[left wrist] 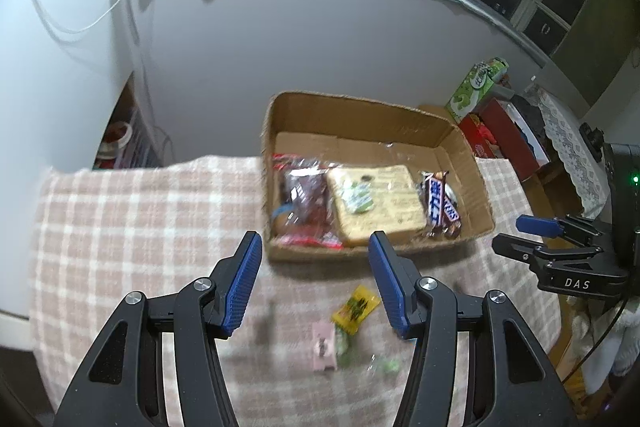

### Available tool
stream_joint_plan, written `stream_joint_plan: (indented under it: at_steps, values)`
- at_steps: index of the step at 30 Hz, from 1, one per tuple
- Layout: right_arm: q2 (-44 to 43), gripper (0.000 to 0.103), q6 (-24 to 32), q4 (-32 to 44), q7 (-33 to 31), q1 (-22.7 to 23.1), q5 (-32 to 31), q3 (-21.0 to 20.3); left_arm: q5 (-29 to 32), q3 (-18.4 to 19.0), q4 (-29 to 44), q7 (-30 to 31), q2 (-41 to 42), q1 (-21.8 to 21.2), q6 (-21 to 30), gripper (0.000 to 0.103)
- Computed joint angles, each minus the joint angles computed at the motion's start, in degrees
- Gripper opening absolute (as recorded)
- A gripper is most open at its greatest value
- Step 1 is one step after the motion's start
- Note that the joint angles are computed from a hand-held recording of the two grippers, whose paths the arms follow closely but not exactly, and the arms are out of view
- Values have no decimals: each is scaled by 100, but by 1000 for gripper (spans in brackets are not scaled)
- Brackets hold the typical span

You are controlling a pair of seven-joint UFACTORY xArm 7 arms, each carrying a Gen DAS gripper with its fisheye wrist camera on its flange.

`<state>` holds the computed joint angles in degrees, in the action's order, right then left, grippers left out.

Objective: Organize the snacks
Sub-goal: 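Move both grippers back to the remaining candies on the tablecloth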

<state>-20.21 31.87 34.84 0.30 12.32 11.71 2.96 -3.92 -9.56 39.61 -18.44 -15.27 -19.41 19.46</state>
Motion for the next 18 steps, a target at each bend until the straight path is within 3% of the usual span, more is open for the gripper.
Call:
stream_joint_plan:
  at_steps: [10,18]
  values:
    - [-577,69,141,-649,-24,223,215,-19,-431,142,-841,-56,-688,-181,158,55]
    - [-793,69,144,-1073,65,452,257,73,-643,122,-1214,-176,-773,-387,154,55]
